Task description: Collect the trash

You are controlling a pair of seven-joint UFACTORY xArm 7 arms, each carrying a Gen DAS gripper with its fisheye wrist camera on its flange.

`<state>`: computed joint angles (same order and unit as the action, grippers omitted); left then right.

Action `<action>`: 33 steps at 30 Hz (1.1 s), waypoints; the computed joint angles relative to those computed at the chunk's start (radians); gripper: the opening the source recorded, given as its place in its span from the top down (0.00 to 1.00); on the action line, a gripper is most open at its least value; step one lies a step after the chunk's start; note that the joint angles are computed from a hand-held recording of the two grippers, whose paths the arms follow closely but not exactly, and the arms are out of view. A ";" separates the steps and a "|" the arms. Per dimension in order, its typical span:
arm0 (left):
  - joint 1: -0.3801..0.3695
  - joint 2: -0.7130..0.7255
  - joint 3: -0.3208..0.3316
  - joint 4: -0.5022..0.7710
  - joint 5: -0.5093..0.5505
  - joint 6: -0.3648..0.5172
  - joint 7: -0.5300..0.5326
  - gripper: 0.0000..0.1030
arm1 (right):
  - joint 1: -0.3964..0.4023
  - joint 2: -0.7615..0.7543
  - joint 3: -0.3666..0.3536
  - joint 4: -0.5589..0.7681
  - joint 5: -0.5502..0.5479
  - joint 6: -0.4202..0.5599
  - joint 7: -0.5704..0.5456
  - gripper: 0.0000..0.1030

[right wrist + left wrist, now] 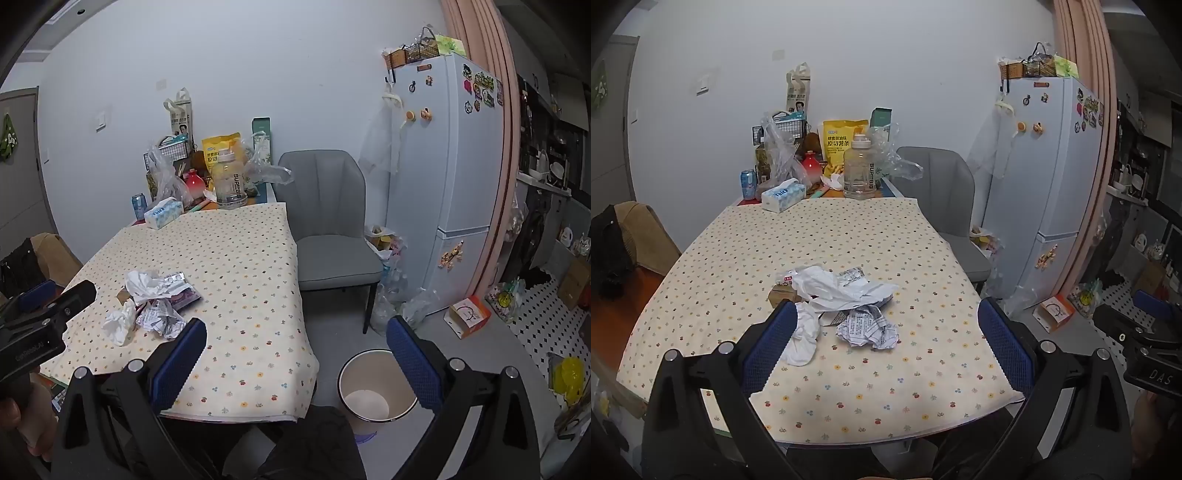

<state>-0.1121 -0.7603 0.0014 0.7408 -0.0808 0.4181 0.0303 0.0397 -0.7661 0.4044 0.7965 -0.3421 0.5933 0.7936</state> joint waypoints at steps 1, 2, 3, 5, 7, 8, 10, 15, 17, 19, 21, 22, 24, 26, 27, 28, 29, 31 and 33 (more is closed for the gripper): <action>0.000 0.000 0.000 0.001 0.000 0.003 0.000 0.06 | 0.002 0.001 -0.001 0.000 0.001 0.001 -0.001 0.07; 0.000 -0.001 0.000 0.001 0.001 0.005 0.000 0.06 | 0.002 0.000 -0.002 0.000 0.001 0.000 -0.001 0.07; 0.000 0.001 0.001 0.002 0.000 0.005 -0.001 0.06 | 0.003 0.000 -0.001 -0.001 0.000 -0.001 -0.001 0.07; 0.000 0.001 0.001 0.002 0.000 0.005 -0.002 0.06 | 0.004 0.000 -0.001 -0.002 0.000 -0.003 0.000 0.07; 0.001 0.001 0.000 0.003 0.002 0.006 -0.002 0.06 | 0.006 0.001 -0.004 -0.003 0.003 -0.003 -0.001 0.07; 0.002 0.001 -0.001 0.002 0.003 0.004 -0.003 0.06 | 0.006 0.001 -0.003 -0.002 0.003 -0.004 -0.001 0.07; 0.003 0.000 -0.002 0.000 0.004 0.004 -0.003 0.06 | -0.002 0.018 0.017 0.003 -0.003 -0.015 0.018 0.07; 0.003 -0.010 0.002 -0.002 0.006 0.011 -0.001 0.06 | 0.019 0.006 -0.009 -0.015 0.003 -0.025 0.001 0.07; 0.002 -0.017 0.007 -0.011 0.005 0.010 0.004 0.06 | 0.021 0.005 -0.012 -0.016 0.007 -0.025 -0.003 0.07; -0.001 -0.014 0.008 -0.010 0.003 0.009 0.007 0.06 | 0.020 0.005 -0.012 -0.016 0.010 -0.026 -0.005 0.07; 0.001 -0.015 0.007 -0.011 0.003 0.010 0.007 0.06 | 0.018 0.005 -0.010 -0.015 0.010 -0.025 -0.006 0.07; 0.000 -0.017 0.009 -0.012 0.002 0.011 0.009 0.06 | 0.018 0.005 -0.010 -0.015 0.011 -0.025 -0.006 0.07; 0.002 -0.011 0.008 -0.012 0.000 0.007 0.007 0.06 | 0.019 0.005 -0.010 -0.016 0.013 -0.024 -0.007 0.07; 0.000 -0.007 0.006 -0.016 -0.001 0.002 0.005 0.06 | 0.019 0.005 -0.011 -0.017 0.015 -0.024 -0.008 0.07; 0.000 -0.008 0.007 -0.018 -0.002 0.002 0.006 0.06 | 0.018 0.005 -0.010 -0.018 0.015 -0.025 -0.007 0.07; 0.000 -0.008 0.005 -0.017 -0.001 0.002 0.005 0.06 | 0.018 0.005 -0.010 -0.018 0.015 -0.025 -0.007 0.07; 0.001 -0.008 0.005 -0.018 -0.001 0.002 0.004 0.06 | 0.019 0.005 -0.011 -0.018 0.016 -0.026 -0.008 0.07; 0.001 -0.008 0.004 -0.018 -0.001 0.001 0.003 0.06 | 0.018 0.005 -0.011 -0.020 0.017 -0.028 -0.007 0.07; 0.004 -0.009 0.001 -0.016 0.000 0.002 -0.001 0.06 | 0.018 0.005 -0.010 -0.020 0.017 -0.028 -0.007 0.07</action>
